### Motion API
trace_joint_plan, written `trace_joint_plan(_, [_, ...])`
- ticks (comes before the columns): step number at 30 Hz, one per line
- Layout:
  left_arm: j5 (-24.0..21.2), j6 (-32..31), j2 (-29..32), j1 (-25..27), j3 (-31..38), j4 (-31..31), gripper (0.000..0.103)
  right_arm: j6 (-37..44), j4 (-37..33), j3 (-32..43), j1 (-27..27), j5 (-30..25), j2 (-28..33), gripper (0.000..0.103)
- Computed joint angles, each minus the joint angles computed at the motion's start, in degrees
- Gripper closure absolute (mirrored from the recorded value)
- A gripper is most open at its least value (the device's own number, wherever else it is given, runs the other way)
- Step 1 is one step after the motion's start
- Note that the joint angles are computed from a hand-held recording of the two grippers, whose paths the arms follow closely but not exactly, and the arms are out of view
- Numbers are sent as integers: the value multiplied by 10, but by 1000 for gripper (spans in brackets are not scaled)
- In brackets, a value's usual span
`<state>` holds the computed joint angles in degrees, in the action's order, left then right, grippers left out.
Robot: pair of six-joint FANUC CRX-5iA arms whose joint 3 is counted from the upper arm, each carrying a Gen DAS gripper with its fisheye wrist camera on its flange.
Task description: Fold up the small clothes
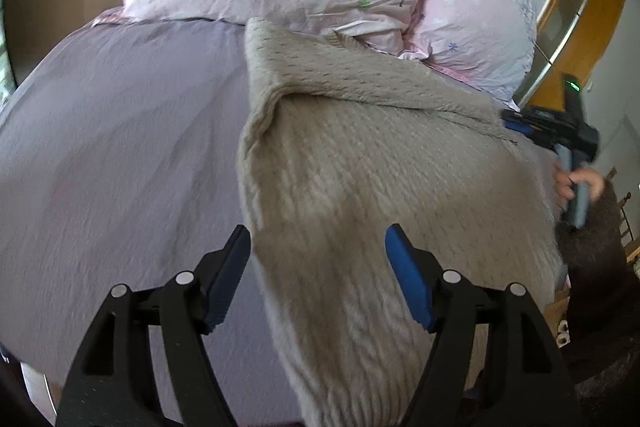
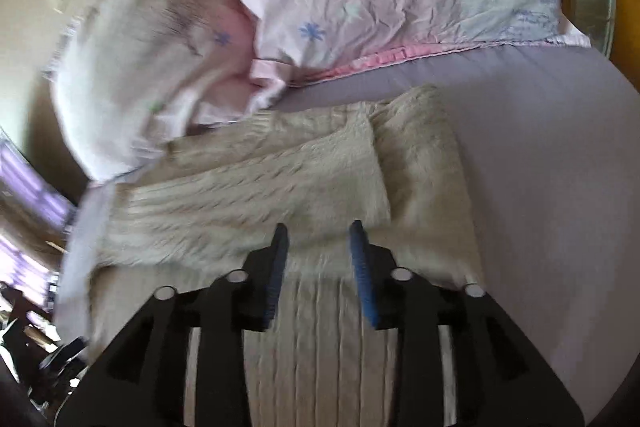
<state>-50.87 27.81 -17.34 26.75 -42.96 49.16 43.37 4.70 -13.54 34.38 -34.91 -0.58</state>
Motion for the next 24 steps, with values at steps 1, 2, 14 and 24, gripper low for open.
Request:
trace_joint_plan(1, [-7, 0, -4, 9, -5, 2, 33, -2, -2, -32, 4, 13, -31, 54])
trace_joint_plan(2, [-15, 0, -7, 18, -9, 4, 33, -8, -1, -48, 8, 16, -49, 51])
trace_joint_plan(14, [-90, -43, -94, 85, -74, -4, 37, -161, 11, -288, 110, 13, -332, 56])
trace_joint_plan(24, [-127, -48, -110, 101, -84, -17, 94, 129, -305, -266, 44, 42, -366, 94])
